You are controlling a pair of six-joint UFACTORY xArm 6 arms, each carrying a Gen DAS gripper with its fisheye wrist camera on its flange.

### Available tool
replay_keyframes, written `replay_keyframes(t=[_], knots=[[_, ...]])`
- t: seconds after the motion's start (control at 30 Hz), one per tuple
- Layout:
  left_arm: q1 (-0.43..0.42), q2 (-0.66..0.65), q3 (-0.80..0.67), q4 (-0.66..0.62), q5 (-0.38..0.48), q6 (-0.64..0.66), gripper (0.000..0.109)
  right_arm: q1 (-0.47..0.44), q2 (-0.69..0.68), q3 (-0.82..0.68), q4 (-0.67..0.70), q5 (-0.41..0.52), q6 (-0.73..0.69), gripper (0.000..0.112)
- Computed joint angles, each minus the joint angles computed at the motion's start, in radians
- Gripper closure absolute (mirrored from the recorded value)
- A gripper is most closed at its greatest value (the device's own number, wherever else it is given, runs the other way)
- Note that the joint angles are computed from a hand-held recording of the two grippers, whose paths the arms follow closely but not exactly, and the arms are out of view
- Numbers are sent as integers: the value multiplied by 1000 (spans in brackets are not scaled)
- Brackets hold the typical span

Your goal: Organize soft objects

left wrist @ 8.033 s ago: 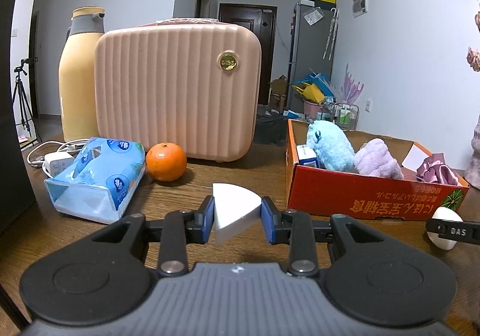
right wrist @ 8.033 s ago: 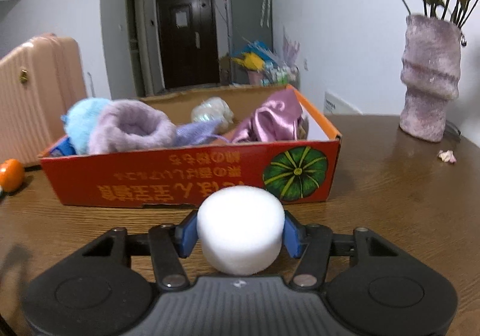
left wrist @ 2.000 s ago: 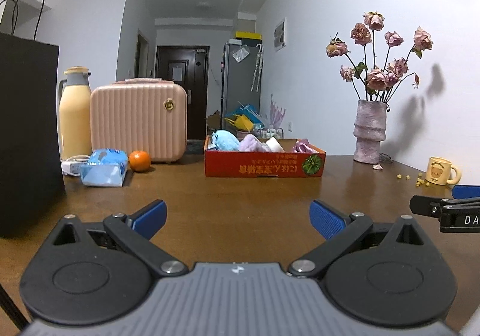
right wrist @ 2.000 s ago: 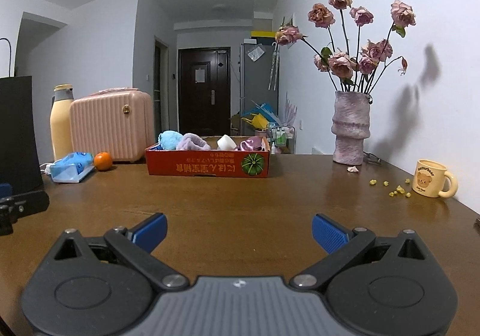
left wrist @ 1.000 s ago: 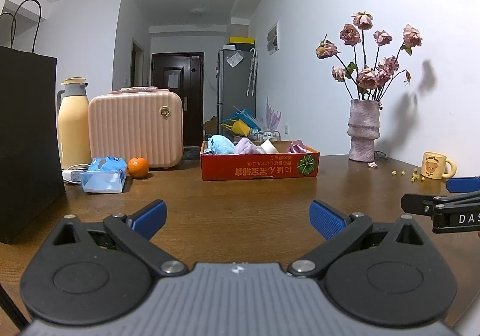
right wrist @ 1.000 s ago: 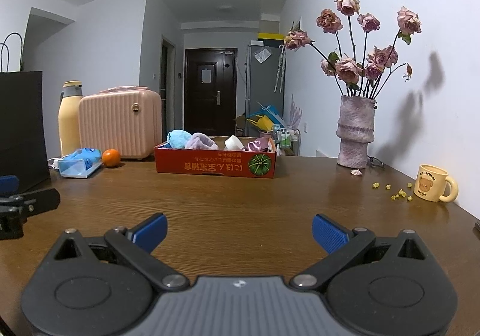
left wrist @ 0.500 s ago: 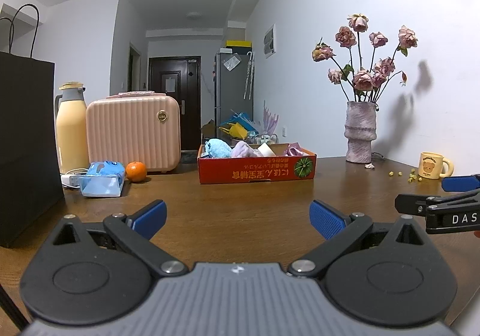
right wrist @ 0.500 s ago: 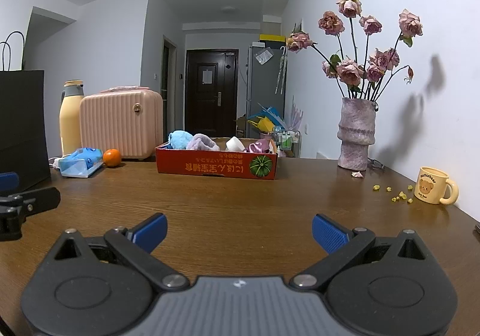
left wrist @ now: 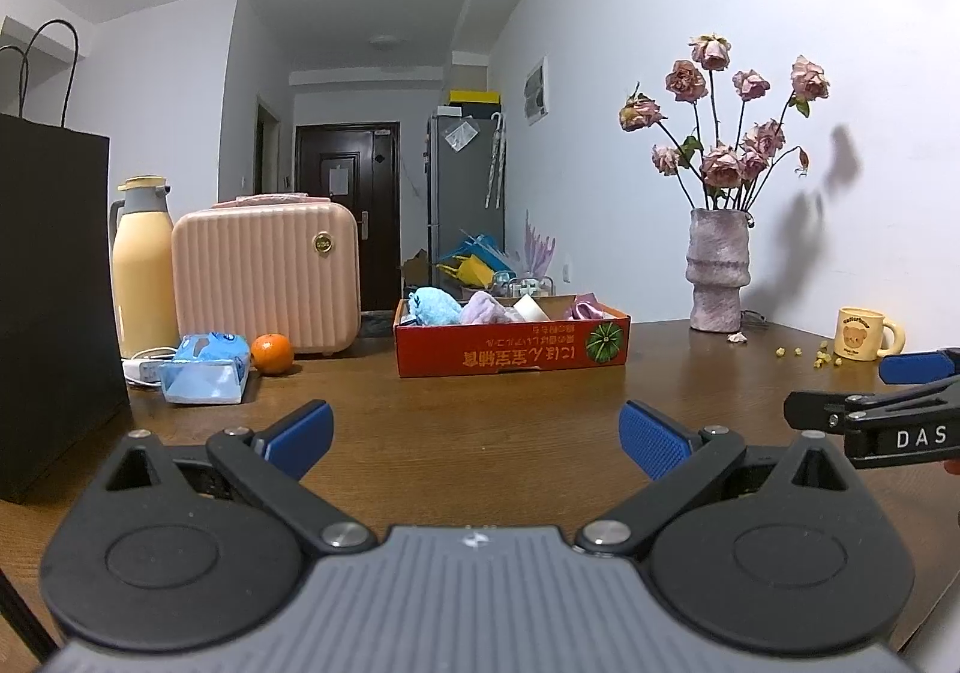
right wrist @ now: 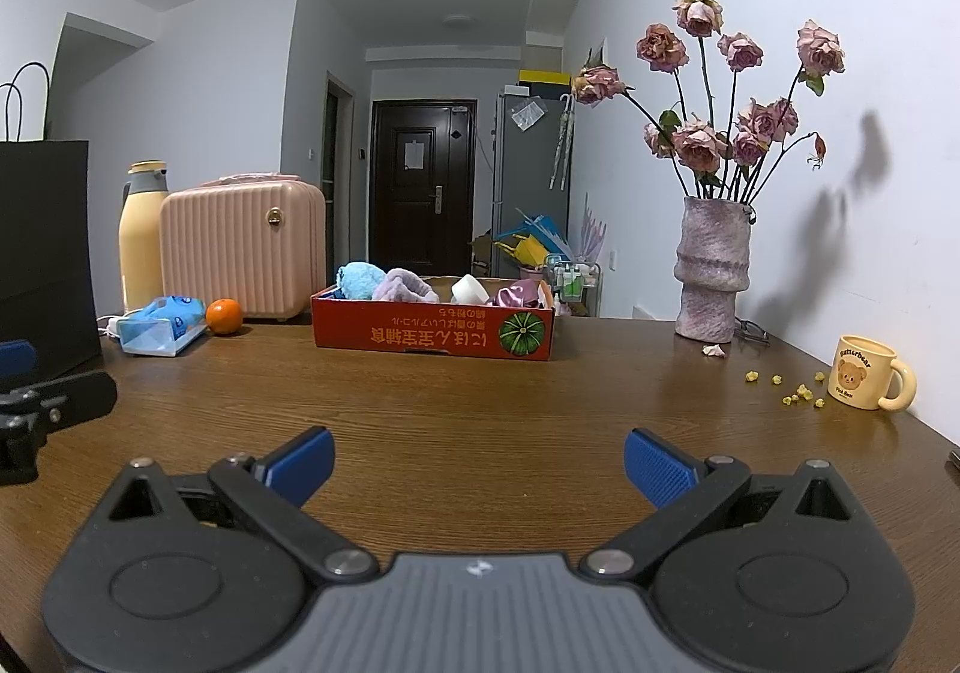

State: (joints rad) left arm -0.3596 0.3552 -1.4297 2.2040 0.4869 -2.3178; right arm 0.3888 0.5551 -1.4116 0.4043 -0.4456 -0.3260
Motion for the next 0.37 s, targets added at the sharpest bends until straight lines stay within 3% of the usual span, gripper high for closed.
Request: replay_keyframes(t=[0.37], knots=[[-2,-6,10,24,0,-21,6,0,0,0,0,0,-1,9]])
